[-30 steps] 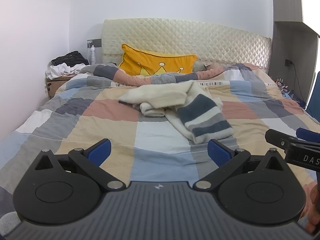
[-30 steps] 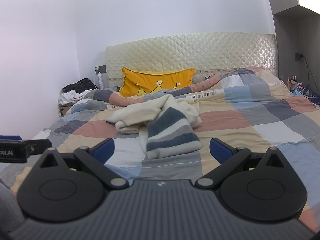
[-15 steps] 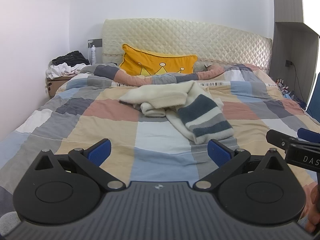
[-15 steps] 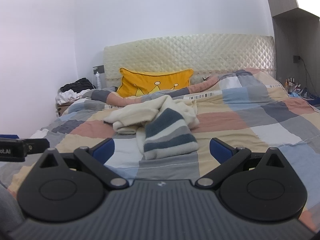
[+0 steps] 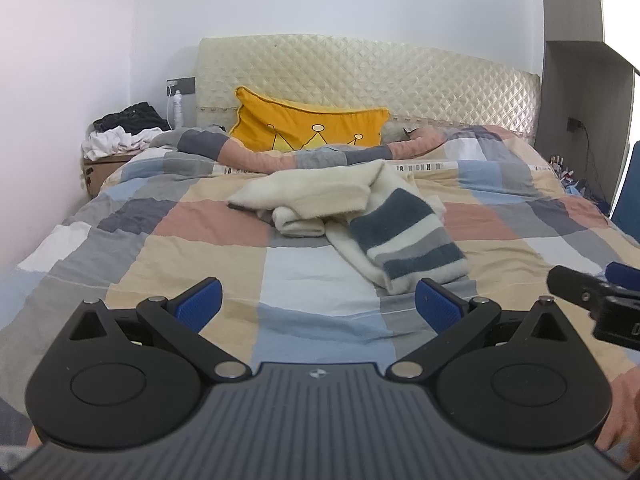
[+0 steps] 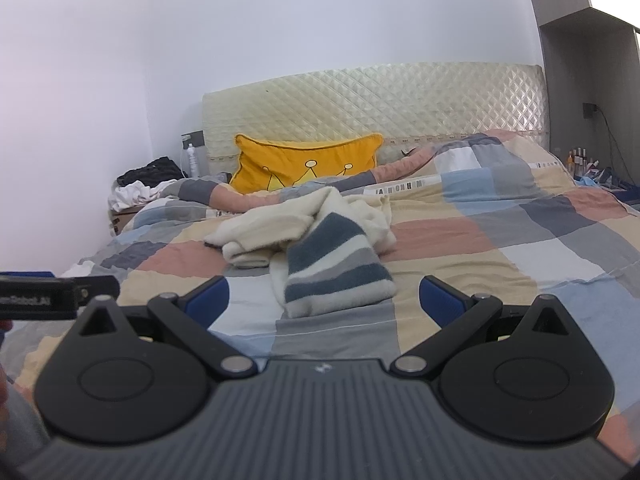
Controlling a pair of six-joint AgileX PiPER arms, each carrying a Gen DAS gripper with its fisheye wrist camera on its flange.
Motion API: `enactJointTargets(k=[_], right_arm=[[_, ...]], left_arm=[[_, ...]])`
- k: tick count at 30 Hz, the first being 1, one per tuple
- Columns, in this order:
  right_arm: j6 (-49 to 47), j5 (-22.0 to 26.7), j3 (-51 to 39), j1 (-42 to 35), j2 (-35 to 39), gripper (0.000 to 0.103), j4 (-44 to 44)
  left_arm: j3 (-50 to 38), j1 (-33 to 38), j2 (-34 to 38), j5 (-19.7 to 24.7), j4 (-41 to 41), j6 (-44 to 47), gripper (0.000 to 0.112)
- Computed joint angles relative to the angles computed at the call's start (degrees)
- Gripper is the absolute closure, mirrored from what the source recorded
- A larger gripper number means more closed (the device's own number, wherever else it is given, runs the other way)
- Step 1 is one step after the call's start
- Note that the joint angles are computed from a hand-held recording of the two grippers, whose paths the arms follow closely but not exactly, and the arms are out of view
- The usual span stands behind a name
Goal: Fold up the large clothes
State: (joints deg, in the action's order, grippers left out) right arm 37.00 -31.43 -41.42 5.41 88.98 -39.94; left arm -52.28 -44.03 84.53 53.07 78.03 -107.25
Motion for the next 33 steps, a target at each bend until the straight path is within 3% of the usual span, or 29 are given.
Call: enactJointTargets(k=[4,11,18,24,27,33], right_arm=[[-0.65,0.86,-0.81,0.7,0.65,0.0,0.71],[-8.47,3.23,-3.7,3.4,3.56,0.0,8.48],[-9.73,6.19,-9.09,5.08,8.21,0.0,9.77],[-3.3,7.5,-12.32,4.8,10.91,0.0,4.38],[-3.52,8.23,-13.73,5.03,12.08,0.0,5.13],[1.55,10.75,-20.52,5.95,17.33,0.0,-0.11]], left_arm=[[-0.23,4.29,1.86,-4.3,2.98,-0.89,0.009],[-2.71,15.13,7.23,-16.46,8.22,-3.42,0.009],[-9.58,24.22,13.39,-25.44,9.38,0.32,0.009],[-16.52,29.88,20.71,-29.38,6.91,4.92,0.009],[-17.69,32.36,22.84,-32.53,7.89,2.27,0.009],[-23.9,35.51,28.72,-35.31,2.0,8.17,0.009]])
